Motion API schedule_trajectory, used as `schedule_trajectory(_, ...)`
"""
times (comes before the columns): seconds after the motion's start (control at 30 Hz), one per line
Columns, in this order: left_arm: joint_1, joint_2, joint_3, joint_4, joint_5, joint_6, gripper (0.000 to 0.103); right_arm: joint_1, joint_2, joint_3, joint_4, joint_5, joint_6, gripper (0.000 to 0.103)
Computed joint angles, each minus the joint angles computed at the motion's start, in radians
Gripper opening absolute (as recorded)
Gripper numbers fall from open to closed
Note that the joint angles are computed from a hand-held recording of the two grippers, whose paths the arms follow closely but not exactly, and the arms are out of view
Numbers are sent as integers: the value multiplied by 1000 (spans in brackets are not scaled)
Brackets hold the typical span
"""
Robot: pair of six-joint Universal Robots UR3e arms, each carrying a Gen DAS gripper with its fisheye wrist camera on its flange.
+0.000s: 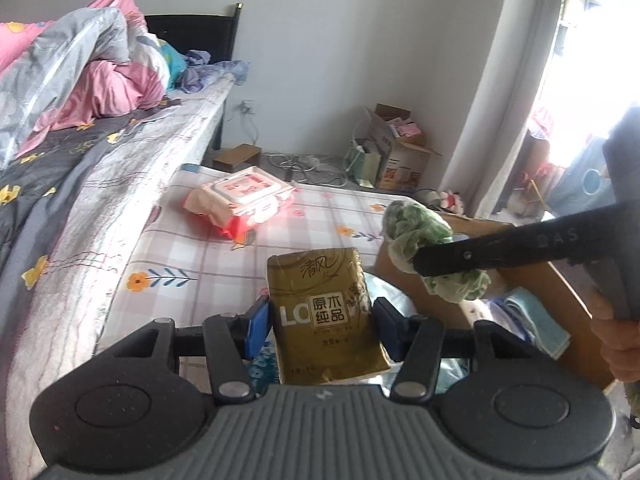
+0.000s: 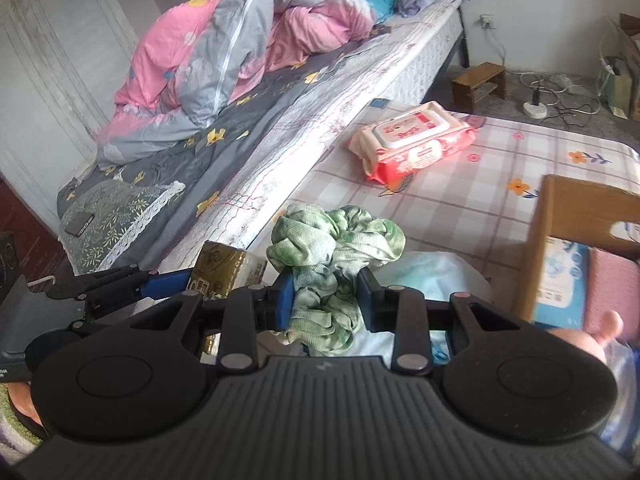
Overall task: Organize soft objects
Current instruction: 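Carry both items into the box and open both grippers to release them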
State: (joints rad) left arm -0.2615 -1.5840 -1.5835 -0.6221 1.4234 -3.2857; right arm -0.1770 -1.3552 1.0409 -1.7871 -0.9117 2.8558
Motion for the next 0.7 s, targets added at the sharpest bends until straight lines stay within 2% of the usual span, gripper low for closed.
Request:
schedule_trajectory(0.1,-50,-38,42,-10,-26,-8,56,-185,-225,206,65,35,-96,32)
schedule_trajectory(0.23,-136,-119,123,-20,-24,-20,56,-446,-436,357,253,26,-267,32)
schedule_trajectory(0.4,-227,-209,212,-36,1,-37,56,-712,-559,481,419,-52,-491,33)
schedule_trajectory(0.57,-298,-282,289,-52,40,-59,56,-770,-583,631,340,-201,-600,37)
schedule_trajectory(0.7,-335,-340,374,-94,61,-63,56,-706,-550,689,260,-300,-625,44)
